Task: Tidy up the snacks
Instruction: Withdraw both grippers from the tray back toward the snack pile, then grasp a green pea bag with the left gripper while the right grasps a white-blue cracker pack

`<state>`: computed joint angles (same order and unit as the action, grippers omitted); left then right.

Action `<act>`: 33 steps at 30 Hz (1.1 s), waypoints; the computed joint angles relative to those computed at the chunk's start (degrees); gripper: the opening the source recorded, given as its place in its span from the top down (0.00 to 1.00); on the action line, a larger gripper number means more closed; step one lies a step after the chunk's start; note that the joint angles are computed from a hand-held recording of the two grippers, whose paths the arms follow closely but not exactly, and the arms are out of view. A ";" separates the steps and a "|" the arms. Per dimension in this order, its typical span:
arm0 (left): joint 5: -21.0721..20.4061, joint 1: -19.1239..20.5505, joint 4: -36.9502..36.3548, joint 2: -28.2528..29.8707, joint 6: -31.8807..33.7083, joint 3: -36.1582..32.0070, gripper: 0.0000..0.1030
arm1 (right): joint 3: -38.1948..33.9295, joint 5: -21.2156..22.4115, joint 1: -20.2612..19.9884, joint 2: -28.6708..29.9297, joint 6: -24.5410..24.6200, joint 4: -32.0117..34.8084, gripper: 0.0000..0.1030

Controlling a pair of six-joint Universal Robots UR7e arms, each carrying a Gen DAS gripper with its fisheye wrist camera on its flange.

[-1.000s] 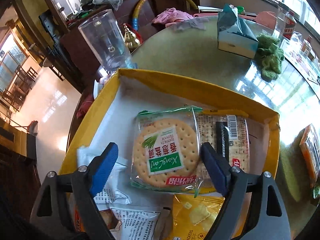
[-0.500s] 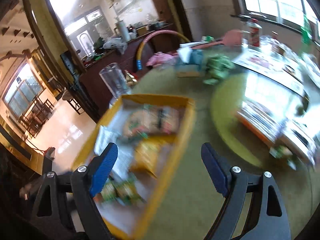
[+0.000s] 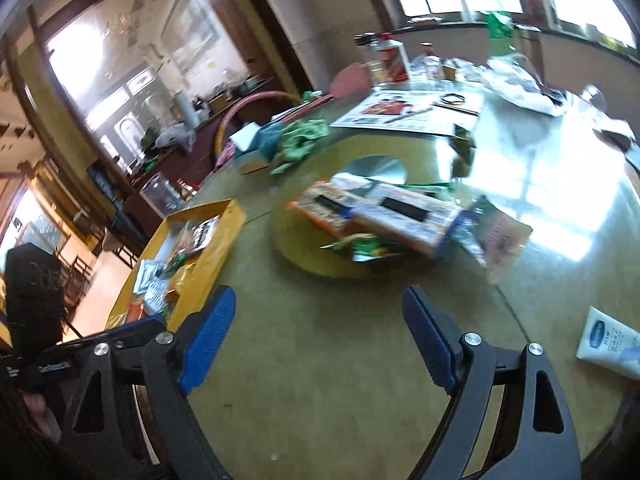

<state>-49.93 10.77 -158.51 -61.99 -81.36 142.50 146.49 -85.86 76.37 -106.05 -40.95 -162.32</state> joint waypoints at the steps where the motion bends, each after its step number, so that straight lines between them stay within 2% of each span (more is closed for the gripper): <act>1: -0.47 0.97 -1.33 1.33 0.77 -0.74 0.34 | -0.38 0.45 -0.73 -0.17 -0.08 0.50 0.17; 8: -1.91 8.24 -7.24 10.02 6.46 -8.24 0.34 | -1.98 2.58 -7.23 -0.94 -0.07 0.96 0.17; 14: -1.06 12.56 -5.06 15.94 9.62 -15.84 0.34 | -1.88 -2.40 -7.97 1.63 0.93 -6.18 0.17; 18: -1.68 15.52 -3.06 19.28 10.63 -20.49 0.37 | -2.58 -2.19 -9.66 1.87 0.43 -5.10 0.17; 21: -2.39 17.23 -2.31 20.78 11.66 -22.56 0.49 | -2.72 -2.20 -10.26 1.70 0.04 -4.74 0.17; 24: -3.51 17.93 -1.70 21.17 10.73 -22.74 0.72 | -2.80 -2.14 -10.16 1.24 -0.42 -4.09 0.17; 27: -4.39 18.02 -4.26 21.64 12.03 -21.95 0.80 | -3.34 -2.28 -9.05 1.70 -1.52 -3.43 0.17; 28: -4.30 17.71 -3.62 21.46 12.28 -21.81 0.88 | -3.81 -2.70 -8.30 2.32 -1.79 -3.37 0.17; 33: -5.52 16.11 -6.63 18.92 14.38 -17.41 0.93 | -6.56 -4.80 -3.73 6.26 -5.23 -2.55 0.17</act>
<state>-55.45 26.89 -165.14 -43.07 -66.97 125.09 139.94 -90.67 72.65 -99.78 -46.18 -164.87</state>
